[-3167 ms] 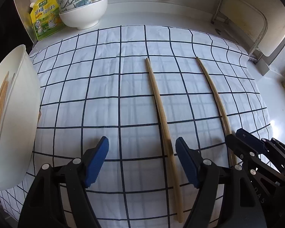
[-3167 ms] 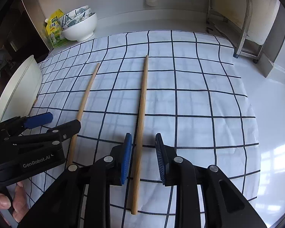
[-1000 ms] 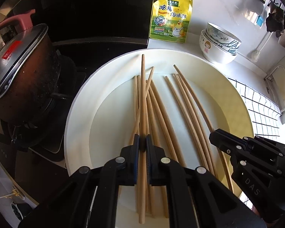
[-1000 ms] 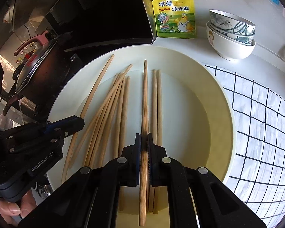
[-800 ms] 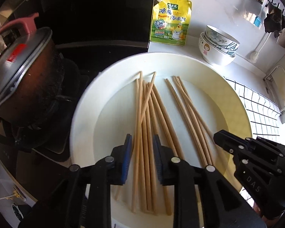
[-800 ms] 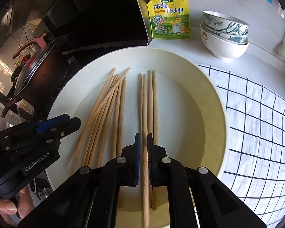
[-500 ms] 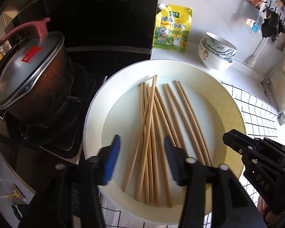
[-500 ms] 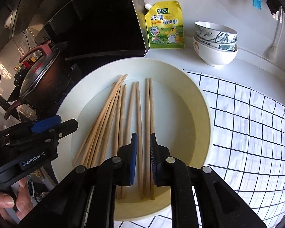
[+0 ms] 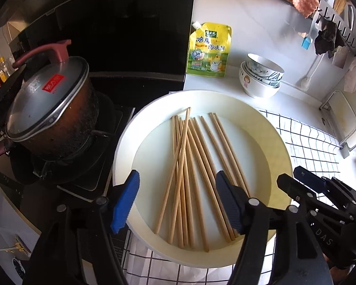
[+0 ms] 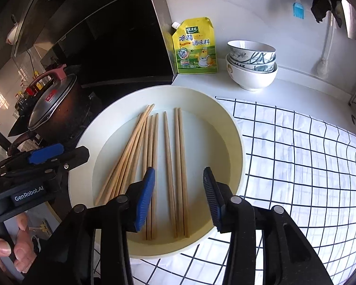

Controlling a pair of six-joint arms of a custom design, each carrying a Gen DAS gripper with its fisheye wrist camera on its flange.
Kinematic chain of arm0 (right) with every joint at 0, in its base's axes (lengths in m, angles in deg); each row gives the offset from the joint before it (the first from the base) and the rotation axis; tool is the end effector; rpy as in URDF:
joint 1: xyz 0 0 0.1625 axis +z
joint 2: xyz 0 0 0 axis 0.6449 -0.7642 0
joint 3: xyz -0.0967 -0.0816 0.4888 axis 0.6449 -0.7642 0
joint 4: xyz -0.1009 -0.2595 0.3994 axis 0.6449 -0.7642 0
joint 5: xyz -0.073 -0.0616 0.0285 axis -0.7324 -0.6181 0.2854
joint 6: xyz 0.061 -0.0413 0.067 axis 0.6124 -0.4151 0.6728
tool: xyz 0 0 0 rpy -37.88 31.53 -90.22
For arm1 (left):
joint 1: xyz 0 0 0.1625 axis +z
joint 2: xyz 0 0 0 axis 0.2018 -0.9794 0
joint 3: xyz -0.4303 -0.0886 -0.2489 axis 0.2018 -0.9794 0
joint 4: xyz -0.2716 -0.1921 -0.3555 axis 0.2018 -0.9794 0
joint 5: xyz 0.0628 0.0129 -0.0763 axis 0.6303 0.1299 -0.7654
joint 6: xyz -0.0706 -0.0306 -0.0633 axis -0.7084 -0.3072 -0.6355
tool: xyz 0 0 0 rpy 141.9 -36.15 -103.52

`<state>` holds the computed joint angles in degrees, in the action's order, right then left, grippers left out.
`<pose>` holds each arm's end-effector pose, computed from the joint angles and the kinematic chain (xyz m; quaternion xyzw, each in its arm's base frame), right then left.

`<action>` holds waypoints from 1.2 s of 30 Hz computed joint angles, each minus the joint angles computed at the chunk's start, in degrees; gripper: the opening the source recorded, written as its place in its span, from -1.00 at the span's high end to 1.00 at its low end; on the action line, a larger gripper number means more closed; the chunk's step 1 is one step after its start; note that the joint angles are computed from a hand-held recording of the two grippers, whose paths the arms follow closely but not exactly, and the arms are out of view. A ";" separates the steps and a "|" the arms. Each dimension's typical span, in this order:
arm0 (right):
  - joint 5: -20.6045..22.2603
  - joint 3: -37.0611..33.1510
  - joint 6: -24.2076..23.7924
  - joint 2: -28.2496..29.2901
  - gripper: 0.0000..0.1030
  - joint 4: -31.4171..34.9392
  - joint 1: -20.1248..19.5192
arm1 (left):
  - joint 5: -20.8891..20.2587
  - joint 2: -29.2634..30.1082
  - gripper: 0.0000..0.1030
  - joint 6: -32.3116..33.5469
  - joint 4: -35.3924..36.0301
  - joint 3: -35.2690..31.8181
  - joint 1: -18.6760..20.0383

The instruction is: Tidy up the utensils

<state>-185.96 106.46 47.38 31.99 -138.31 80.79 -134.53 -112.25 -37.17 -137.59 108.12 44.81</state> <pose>0.3363 -0.4529 0.0176 -0.0159 -0.8939 0.3152 0.3183 -0.1200 -0.5292 0.2724 0.2827 0.9024 -0.1699 0.2774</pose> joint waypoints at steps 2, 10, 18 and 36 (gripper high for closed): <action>-0.56 0.12 0.32 -0.16 0.15 0.10 0.26 | 0.26 -0.33 -0.43 0.07 -0.42 0.17 -0.26; -1.96 0.37 1.72 -0.66 -0.08 1.35 1.11 | 1.11 -1.46 -0.69 -0.96 -0.38 0.48 -0.74; -2.56 0.94 3.54 -1.18 -0.13 2.61 1.58 | 2.09 -2.45 -0.82 -1.40 -0.14 0.54 -1.10; -3.09 0.67 3.25 -1.32 -0.17 3.88 2.37 | 3.35 -3.03 -0.86 -1.78 1.29 0.51 -1.77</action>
<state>-189.05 107.14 50.62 30.66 -134.43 83.17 -131.18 -115.28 -38.95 -136.30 108.64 43.04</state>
